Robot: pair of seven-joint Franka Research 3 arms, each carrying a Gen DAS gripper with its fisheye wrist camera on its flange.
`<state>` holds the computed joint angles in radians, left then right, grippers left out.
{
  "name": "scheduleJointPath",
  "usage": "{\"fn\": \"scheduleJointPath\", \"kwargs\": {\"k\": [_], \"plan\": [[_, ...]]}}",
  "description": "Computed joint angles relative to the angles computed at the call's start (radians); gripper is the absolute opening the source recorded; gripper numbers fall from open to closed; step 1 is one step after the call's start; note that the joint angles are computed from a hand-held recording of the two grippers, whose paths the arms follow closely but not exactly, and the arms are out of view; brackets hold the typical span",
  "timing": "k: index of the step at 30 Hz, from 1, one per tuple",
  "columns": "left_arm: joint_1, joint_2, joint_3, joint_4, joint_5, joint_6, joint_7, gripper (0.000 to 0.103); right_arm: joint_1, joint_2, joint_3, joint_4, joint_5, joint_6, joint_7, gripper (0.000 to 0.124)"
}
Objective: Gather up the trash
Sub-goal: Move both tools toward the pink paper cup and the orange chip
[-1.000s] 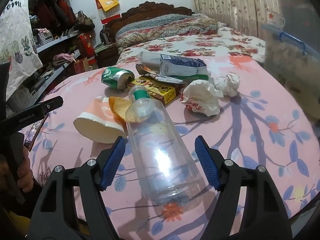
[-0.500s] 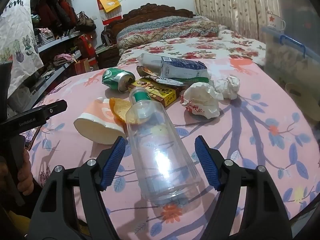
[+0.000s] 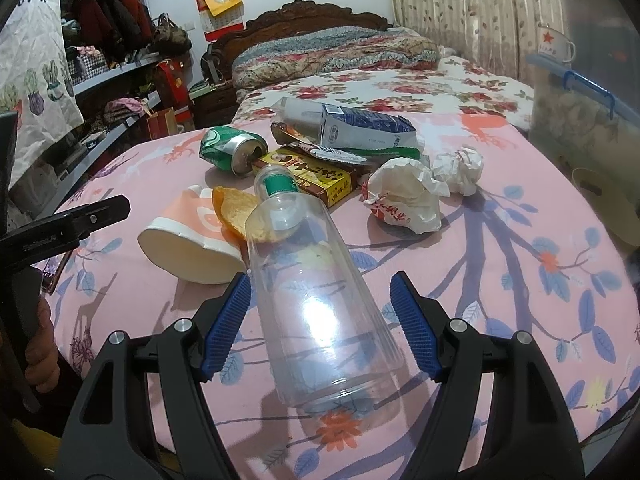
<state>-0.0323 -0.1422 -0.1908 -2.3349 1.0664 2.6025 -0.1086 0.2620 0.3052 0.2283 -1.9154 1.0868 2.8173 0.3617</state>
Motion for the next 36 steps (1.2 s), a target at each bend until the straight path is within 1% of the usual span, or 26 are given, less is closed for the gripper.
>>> {"fn": "scheduleJointPath", "kwargs": {"k": [6, 10, 12, 14, 15, 17, 18, 19, 20, 21, 23, 26, 28, 29, 30, 31, 32, 33, 36], "plan": [[0.003, 0.005, 0.005, 0.001, 0.002, 0.033, 0.003, 0.093, -0.006, 0.005, 0.009, 0.005, 0.025, 0.000, -0.023, 0.073], [0.004, 0.012, 0.006, 0.005, 0.001, 0.050, 0.009, 0.093, -0.001, 0.007, 0.001, 0.007, 0.010, -0.009, -0.003, 0.074], [0.004, 0.013, 0.008, 0.004, 0.001, 0.059, 0.010, 0.093, 0.001, 0.011, -0.001, 0.011, 0.000, -0.013, 0.004, 0.076], [0.005, 0.016, 0.008, 0.006, 0.000, 0.063, 0.012, 0.093, -0.001, 0.020, 0.006, 0.018, 0.009, -0.008, -0.015, 0.080], [0.005, 0.017, 0.009, 0.006, -0.002, 0.067, 0.014, 0.093, 0.006, 0.025, 0.000, 0.020, -0.015, -0.007, -0.001, 0.081], [0.006, 0.022, 0.010, 0.010, -0.003, 0.069, 0.016, 0.093, 0.026, 0.041, -0.015, 0.027, -0.088, -0.001, 0.046, 0.080], [0.006, 0.024, 0.010, 0.012, -0.004, 0.071, 0.019, 0.093, 0.023, 0.050, -0.013, 0.034, -0.104, -0.002, 0.052, 0.074], [0.005, 0.026, 0.011, 0.014, -0.005, 0.071, 0.022, 0.093, 0.007, 0.056, 0.000, 0.039, -0.092, -0.014, 0.038, 0.073], [0.005, 0.027, 0.011, 0.014, -0.006, 0.071, 0.024, 0.093, -0.003, 0.059, 0.014, 0.038, -0.065, 0.015, 0.010, 0.073], [0.005, 0.028, 0.011, 0.015, -0.007, 0.070, 0.026, 0.093, 0.000, 0.064, 0.024, 0.035, -0.046, 0.081, -0.016, 0.072], [0.005, 0.027, 0.013, 0.013, -0.010, 0.073, 0.030, 0.093, -0.010, 0.074, 0.044, 0.038, -0.014, 0.151, -0.045, 0.072], [0.005, 0.035, 0.016, 0.018, -0.021, 0.082, 0.041, 0.093, -0.025, 0.084, 0.052, 0.048, -0.022, 0.149, -0.028, 0.072], [0.005, 0.040, 0.018, 0.021, -0.026, 0.088, 0.047, 0.093, -0.012, 0.085, 0.044, 0.042, -0.067, 0.172, -0.006, 0.073], [0.005, 0.043, 0.018, 0.023, -0.027, 0.089, 0.049, 0.093, -0.013, 0.085, 0.050, 0.038, -0.076, 0.191, -0.008, 0.074], [0.005, 0.044, 0.018, 0.025, -0.029, 0.090, 0.053, 0.093, -0.024, 0.085, 0.069, 0.034, -0.067, 0.212, -0.027, 0.080], [0.004, 0.045, 0.019, 0.026, -0.029, 0.090, 0.054, 0.093, -0.050, 0.085, 0.102, 0.034, -0.038, 0.228, -0.066, 0.083], [0.004, 0.046, 0.019, 0.027, -0.029, 0.090, 0.056, 0.093, -0.087, 0.084, 0.150, 0.036, 0.029, 0.250, -0.148, 0.084], [0.004, 0.046, 0.019, 0.027, -0.029, 0.091, 0.057, 0.093, -0.097, 0.078, 0.163, 0.033, 0.043, 0.252, -0.167, 0.084], [0.003, 0.049, 0.020, 0.031, -0.032, 0.091, 0.059, 0.093, -0.125, 0.063, 0.202, 0.033, 0.157, 0.255, -0.298, 0.084]]}}
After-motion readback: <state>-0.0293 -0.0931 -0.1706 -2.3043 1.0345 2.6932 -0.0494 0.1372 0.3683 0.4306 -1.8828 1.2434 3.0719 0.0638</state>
